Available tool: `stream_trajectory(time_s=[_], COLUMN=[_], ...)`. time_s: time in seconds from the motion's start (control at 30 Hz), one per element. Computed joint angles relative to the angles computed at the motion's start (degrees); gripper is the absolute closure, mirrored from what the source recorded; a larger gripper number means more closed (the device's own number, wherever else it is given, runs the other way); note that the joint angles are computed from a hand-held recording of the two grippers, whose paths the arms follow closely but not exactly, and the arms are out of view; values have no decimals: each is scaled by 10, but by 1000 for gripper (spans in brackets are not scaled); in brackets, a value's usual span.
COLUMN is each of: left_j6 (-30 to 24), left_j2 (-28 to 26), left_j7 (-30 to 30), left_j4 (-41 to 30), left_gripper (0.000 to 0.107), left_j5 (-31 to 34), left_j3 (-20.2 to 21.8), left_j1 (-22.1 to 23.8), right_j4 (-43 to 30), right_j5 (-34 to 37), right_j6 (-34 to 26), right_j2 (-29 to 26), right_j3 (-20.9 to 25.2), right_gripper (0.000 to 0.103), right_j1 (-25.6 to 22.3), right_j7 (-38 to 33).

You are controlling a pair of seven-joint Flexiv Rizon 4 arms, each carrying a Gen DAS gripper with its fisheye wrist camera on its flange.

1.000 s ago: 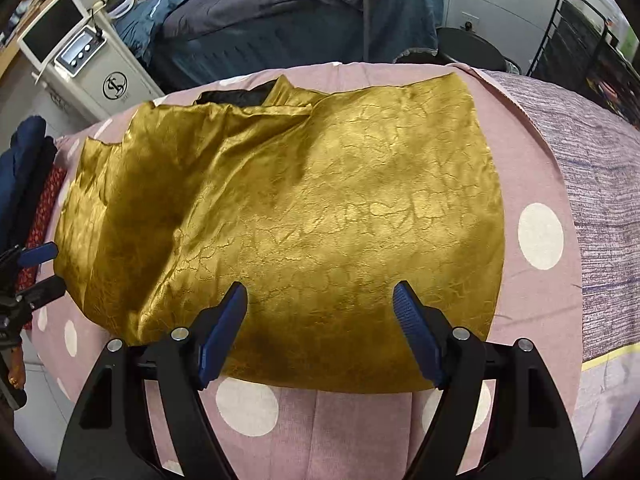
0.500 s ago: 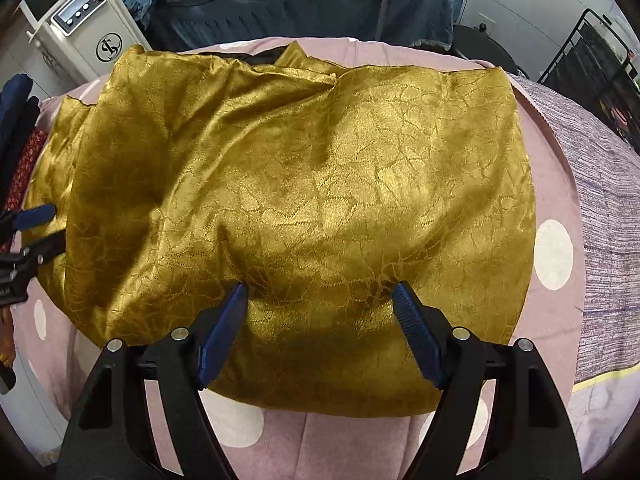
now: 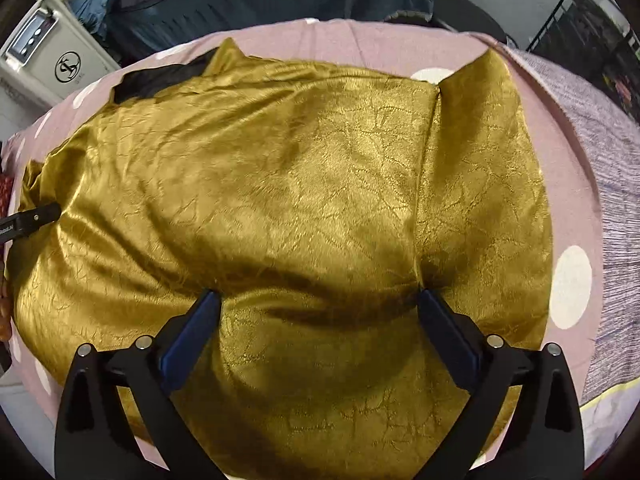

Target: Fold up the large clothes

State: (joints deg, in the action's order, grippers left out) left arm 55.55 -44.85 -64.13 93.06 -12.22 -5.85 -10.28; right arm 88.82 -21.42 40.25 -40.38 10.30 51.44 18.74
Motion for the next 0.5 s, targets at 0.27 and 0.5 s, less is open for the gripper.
stream_trajectory(time_s=[0.27,0.5], left_j6=[43,61], left_j2=[-5,23], left_j7=[-2,27], left_j4=[6,42], left_gripper=[9,10], left_j5=[47,40], left_j3=[18,-1], left_j1=[-28,-9], right_j4=[2,36], right_j5=[-10,-33], right_j6=[15,45], right_j2=[-12,7], right_j3=[-13,-16], right_gripper=[5,5], right_j1=[4,22], right_j7=[12,69])
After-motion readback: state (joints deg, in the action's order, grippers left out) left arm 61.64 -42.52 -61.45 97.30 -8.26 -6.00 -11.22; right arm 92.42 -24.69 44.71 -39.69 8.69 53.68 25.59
